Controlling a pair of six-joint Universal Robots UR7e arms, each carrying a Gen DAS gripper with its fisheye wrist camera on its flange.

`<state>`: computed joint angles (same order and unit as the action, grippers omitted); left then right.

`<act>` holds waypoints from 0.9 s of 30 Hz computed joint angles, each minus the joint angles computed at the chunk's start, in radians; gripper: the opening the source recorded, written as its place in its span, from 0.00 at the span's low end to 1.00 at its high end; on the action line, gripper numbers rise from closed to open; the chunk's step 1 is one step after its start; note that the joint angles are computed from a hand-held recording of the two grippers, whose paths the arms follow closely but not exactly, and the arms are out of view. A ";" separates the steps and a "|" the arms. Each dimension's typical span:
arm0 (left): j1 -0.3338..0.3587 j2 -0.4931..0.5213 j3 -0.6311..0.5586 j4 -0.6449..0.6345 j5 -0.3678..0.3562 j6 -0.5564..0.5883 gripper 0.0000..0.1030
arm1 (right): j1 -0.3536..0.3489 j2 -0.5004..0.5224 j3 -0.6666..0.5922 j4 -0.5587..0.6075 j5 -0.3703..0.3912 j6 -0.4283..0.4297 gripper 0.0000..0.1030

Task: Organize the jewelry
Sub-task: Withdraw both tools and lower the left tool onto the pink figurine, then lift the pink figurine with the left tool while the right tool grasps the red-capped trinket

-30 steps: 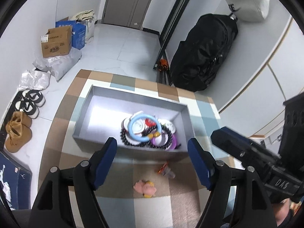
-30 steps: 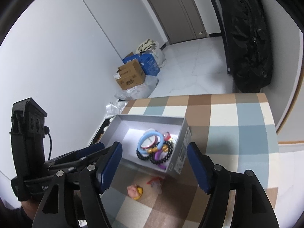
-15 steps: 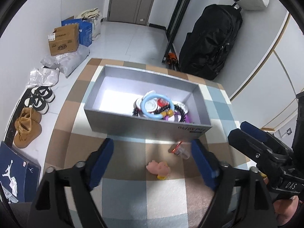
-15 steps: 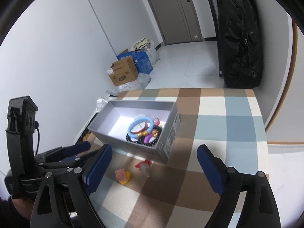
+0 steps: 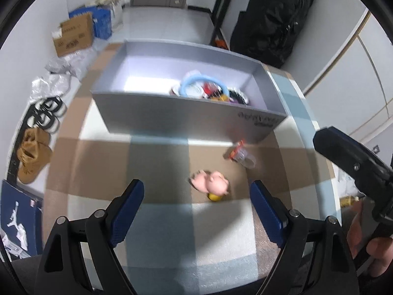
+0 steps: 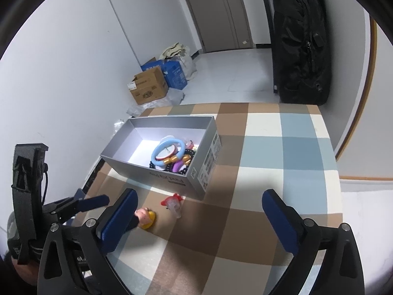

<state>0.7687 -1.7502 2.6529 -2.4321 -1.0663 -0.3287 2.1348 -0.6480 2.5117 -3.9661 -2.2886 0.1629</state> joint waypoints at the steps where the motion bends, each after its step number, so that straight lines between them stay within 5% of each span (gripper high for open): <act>1: -0.005 0.001 0.002 0.004 0.005 -0.006 0.82 | 0.000 0.000 0.000 0.002 -0.006 0.002 1.00; 9: -0.029 0.024 0.012 0.002 0.028 0.012 0.82 | -0.007 -0.012 0.015 0.005 -0.017 0.033 1.00; 15: -0.042 0.042 0.027 -0.015 0.046 0.043 0.60 | -0.010 -0.014 0.018 0.016 -0.015 0.037 1.00; 20: -0.061 0.037 0.035 -0.012 0.053 0.056 0.33 | -0.011 -0.017 0.020 0.019 -0.010 0.042 1.00; 27: -0.038 0.020 0.029 -0.009 0.022 0.094 0.30 | -0.013 -0.013 0.019 0.026 -0.007 0.042 1.00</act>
